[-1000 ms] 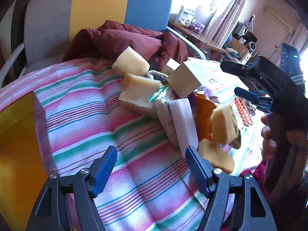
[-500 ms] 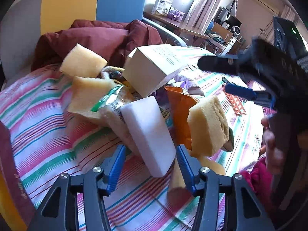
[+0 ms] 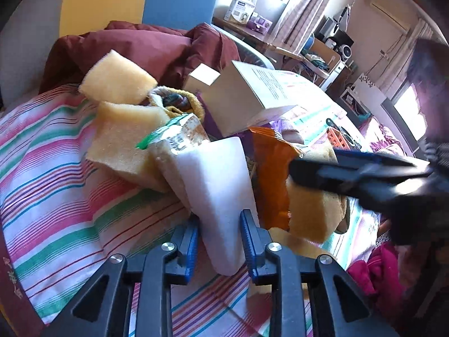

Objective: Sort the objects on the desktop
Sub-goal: 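Grasp the white eraser block with the left tool while the right tool grasps a yellow sponge, then carry both items to the gold tray and open both tools to release them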

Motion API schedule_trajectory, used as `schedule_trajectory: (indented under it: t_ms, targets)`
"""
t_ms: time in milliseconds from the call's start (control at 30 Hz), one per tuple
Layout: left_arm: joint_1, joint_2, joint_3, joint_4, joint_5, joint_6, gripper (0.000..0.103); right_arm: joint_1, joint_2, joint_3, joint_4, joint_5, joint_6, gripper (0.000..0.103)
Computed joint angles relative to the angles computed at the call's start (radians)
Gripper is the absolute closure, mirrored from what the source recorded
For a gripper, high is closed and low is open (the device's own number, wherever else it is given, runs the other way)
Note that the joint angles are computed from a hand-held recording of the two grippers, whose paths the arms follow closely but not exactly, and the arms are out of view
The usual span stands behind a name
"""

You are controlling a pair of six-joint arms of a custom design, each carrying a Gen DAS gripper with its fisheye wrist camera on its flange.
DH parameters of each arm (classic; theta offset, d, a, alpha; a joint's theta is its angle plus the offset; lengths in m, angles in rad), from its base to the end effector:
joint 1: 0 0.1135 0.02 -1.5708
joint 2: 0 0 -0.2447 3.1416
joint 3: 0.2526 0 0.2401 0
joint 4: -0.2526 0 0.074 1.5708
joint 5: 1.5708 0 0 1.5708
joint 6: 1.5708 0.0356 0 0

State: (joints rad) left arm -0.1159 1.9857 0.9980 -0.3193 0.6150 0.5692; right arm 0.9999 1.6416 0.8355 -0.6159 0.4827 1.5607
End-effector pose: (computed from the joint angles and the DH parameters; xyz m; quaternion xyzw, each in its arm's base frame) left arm 0.3191 -0.0578 0.0769 0.3549 0.8765 -0.2642 0.1896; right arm 0.1529 0.2075 0.1270 0.2851 0.9256 0.0009 0.2490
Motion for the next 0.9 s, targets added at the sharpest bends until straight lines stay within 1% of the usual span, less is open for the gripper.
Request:
schedule_trajectory:
  t_ms: [33,67,100,167,200,267,367,433,500,600,767,833,900]
  targets:
    - [0.003,-0.01,-0.008,0.005,0.004,-0.005,0.077,-0.004,0.021,0.015,-0.011,-0.022,-0.009,0.026]
    - [0.017,-0.017,-0.011,0.0,0.013,0.0,0.077,-0.011,0.044,0.028,-0.019,-0.046,-0.02,0.044]
    - [0.038,-0.022,-0.008,-0.018,0.03,0.012,0.077,-0.017,0.065,0.042,-0.035,-0.065,-0.029,0.047]
    - [0.07,-0.034,-0.012,-0.033,0.05,0.028,0.077,-0.014,0.072,0.049,-0.047,-0.064,-0.038,0.049]
    - [0.111,-0.055,-0.023,-0.063,0.06,0.07,0.077,-0.01,0.069,0.048,-0.047,-0.056,-0.034,0.049]
    - [0.146,-0.071,-0.022,-0.1,0.075,0.098,0.077,0.0,0.042,0.03,-0.039,-0.025,-0.025,0.049]
    - [0.187,-0.135,-0.061,-0.101,0.071,0.112,0.077,0.02,0.014,0.025,-0.032,0.033,-0.019,0.049]
    - [0.232,-0.169,-0.081,-0.112,0.078,0.138,0.077,0.042,0.004,0.038,-0.013,0.094,-0.05,0.049]
    - [0.266,-0.205,-0.096,-0.116,0.079,0.152,0.077,0.076,0.02,0.084,-0.021,0.166,-0.092,0.049]
    - [0.338,-0.249,-0.104,-0.135,0.079,0.181,0.077,0.106,0.06,0.136,0.012,0.211,-0.16,0.049]
    - [0.48,-0.276,-0.076,-0.159,0.084,0.231,0.077,0.109,0.118,0.196,0.122,0.179,-0.288,0.049]
    - [0.551,-0.271,-0.055,-0.149,0.077,0.244,0.077,0.115,0.171,0.27,0.137,0.162,-0.321,0.049]
    - [0.615,-0.246,-0.023,-0.123,0.065,0.232,0.076,0.114,0.226,0.352,0.167,0.137,-0.374,0.049]
